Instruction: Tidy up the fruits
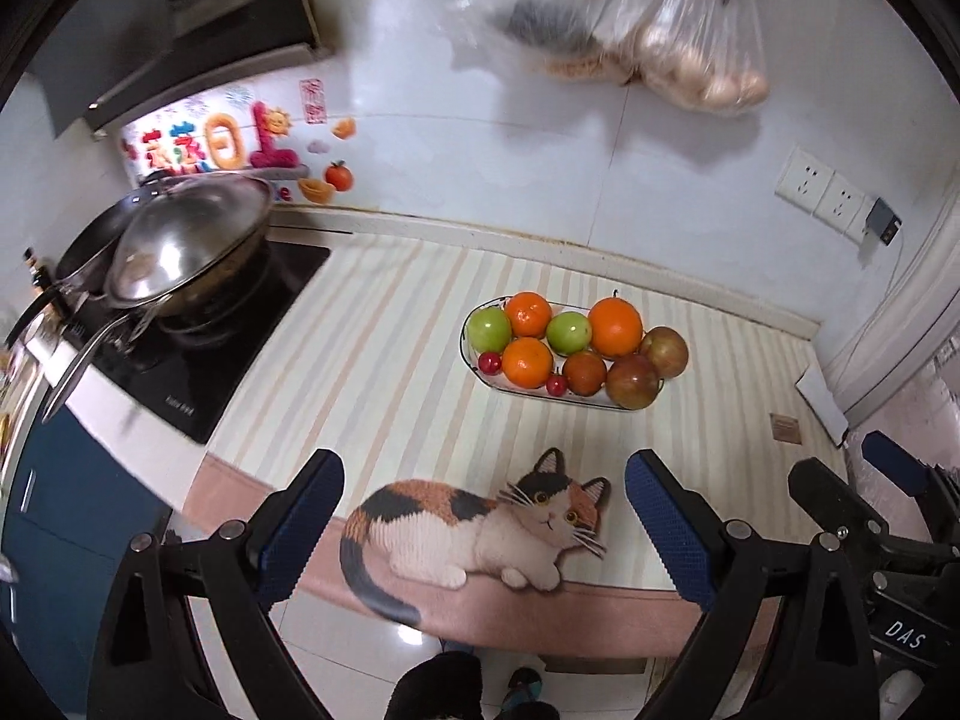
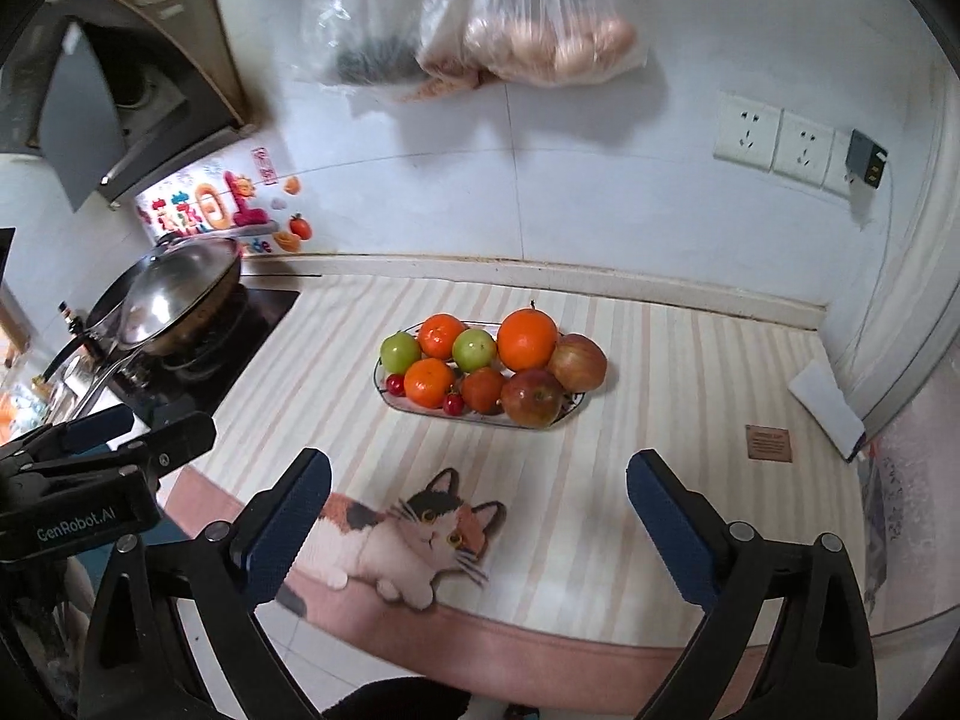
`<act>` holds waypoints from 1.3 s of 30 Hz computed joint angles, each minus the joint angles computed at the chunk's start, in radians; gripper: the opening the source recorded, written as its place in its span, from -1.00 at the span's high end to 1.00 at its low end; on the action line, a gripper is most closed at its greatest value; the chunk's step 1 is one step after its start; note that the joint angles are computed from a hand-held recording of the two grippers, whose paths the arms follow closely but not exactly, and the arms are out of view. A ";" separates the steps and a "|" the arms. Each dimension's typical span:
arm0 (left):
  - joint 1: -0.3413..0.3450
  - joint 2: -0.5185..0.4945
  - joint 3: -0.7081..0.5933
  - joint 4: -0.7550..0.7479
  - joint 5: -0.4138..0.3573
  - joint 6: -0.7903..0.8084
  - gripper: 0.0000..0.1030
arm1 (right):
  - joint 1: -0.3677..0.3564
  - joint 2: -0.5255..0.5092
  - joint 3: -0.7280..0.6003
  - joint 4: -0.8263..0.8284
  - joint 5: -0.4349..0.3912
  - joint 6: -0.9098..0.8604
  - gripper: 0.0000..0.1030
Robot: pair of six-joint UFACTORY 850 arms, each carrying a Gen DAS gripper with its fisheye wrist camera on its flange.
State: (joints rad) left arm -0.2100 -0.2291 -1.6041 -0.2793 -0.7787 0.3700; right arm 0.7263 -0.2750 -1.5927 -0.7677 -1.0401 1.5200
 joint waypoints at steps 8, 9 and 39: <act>0.009 0.199 0.176 0.020 0.054 -0.036 -0.87 | 0.117 0.100 0.058 -0.046 -0.066 0.061 -0.97; 0.011 0.220 0.193 0.020 0.054 -0.041 -0.87 | 0.131 0.108 0.061 -0.056 -0.074 0.066 -0.97; 0.042 0.250 0.205 -0.006 0.050 0.070 -0.97 | 0.187 0.087 -0.006 -0.080 -0.195 0.124 -0.98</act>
